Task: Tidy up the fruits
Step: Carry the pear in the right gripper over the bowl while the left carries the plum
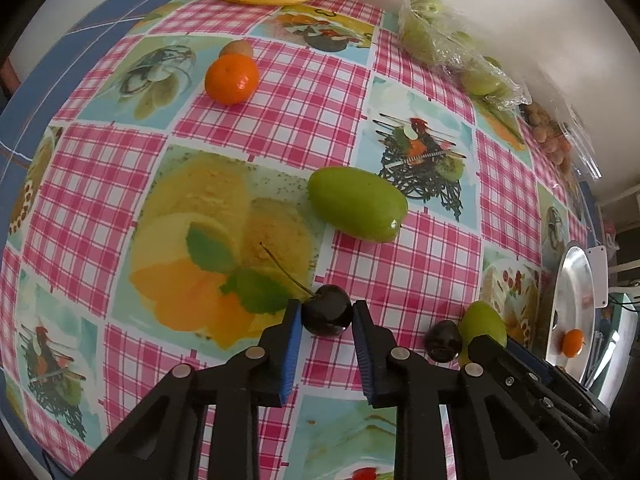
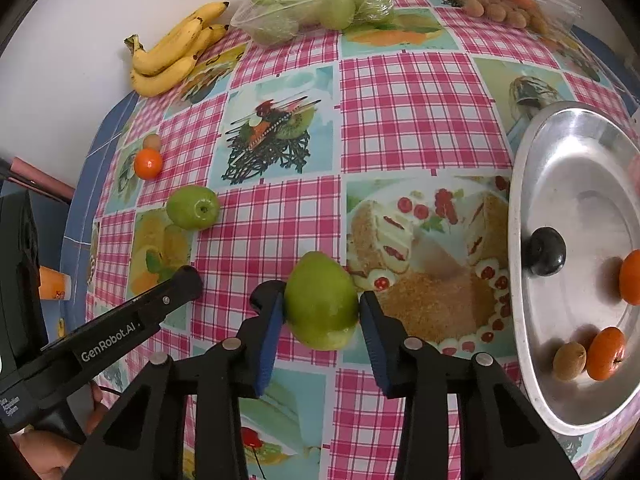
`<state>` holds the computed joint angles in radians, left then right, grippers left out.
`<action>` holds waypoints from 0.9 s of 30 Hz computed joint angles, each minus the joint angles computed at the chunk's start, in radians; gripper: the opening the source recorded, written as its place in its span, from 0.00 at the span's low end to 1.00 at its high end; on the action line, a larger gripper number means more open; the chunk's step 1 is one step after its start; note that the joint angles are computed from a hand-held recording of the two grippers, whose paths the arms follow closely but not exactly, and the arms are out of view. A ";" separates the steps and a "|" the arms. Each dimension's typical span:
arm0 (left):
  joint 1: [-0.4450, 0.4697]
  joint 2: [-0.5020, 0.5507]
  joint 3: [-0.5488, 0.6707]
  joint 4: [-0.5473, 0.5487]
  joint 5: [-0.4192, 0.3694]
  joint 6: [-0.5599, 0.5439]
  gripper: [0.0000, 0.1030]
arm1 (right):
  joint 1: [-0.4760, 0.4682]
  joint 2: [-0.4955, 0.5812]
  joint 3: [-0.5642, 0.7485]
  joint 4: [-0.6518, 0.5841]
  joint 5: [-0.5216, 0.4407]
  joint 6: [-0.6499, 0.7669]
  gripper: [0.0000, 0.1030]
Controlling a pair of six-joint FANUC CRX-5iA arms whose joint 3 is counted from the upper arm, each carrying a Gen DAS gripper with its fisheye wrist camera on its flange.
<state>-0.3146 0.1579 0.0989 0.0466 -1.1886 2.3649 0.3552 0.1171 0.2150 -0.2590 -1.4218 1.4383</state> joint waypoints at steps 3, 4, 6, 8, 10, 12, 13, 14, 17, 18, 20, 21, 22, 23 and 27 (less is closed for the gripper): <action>0.012 -0.027 -0.017 -0.003 0.010 -0.008 0.26 | -0.006 -0.001 0.003 -0.008 -0.001 0.000 0.39; 0.011 -0.029 -0.015 -0.005 0.012 -0.005 0.26 | -0.008 -0.004 0.004 -0.010 0.001 0.002 0.39; 0.010 -0.037 -0.013 -0.008 0.019 -0.004 0.26 | -0.014 -0.010 0.006 -0.015 0.004 0.001 0.39; 0.007 -0.041 -0.007 -0.012 0.027 -0.003 0.26 | -0.017 -0.015 0.009 -0.019 0.006 0.003 0.39; 0.006 -0.045 0.001 -0.016 0.030 -0.005 0.26 | -0.022 -0.021 0.013 -0.025 0.006 0.006 0.39; 0.004 -0.051 0.009 -0.021 0.035 -0.004 0.26 | -0.023 -0.026 0.017 -0.029 0.010 0.006 0.39; 0.003 -0.055 0.009 -0.023 0.038 -0.005 0.26 | -0.023 -0.029 0.019 -0.030 0.011 0.007 0.39; 0.003 -0.059 0.009 -0.025 0.042 -0.007 0.26 | -0.025 -0.034 0.021 -0.034 0.013 0.009 0.39; 0.001 -0.068 0.011 -0.028 0.044 -0.007 0.26 | -0.032 -0.045 0.025 -0.041 0.017 0.010 0.39; -0.001 -0.072 0.011 -0.032 0.045 -0.006 0.26 | -0.032 -0.047 0.027 -0.041 0.018 0.010 0.39; -0.003 -0.078 0.010 -0.035 0.047 -0.007 0.26 | -0.033 -0.052 0.028 -0.042 0.019 0.011 0.39; -0.005 -0.080 0.010 -0.036 0.049 -0.007 0.26 | -0.032 -0.053 0.027 -0.042 0.020 0.009 0.39; -0.003 -0.093 0.003 -0.035 0.047 -0.010 0.26 | -0.032 -0.053 0.028 -0.041 0.020 0.009 0.39; -0.004 -0.093 0.005 -0.037 0.047 -0.009 0.26 | -0.033 -0.053 0.029 -0.041 0.019 0.008 0.39; -0.012 -0.094 0.018 -0.047 0.045 -0.005 0.26 | -0.036 -0.051 0.030 -0.040 0.014 0.006 0.39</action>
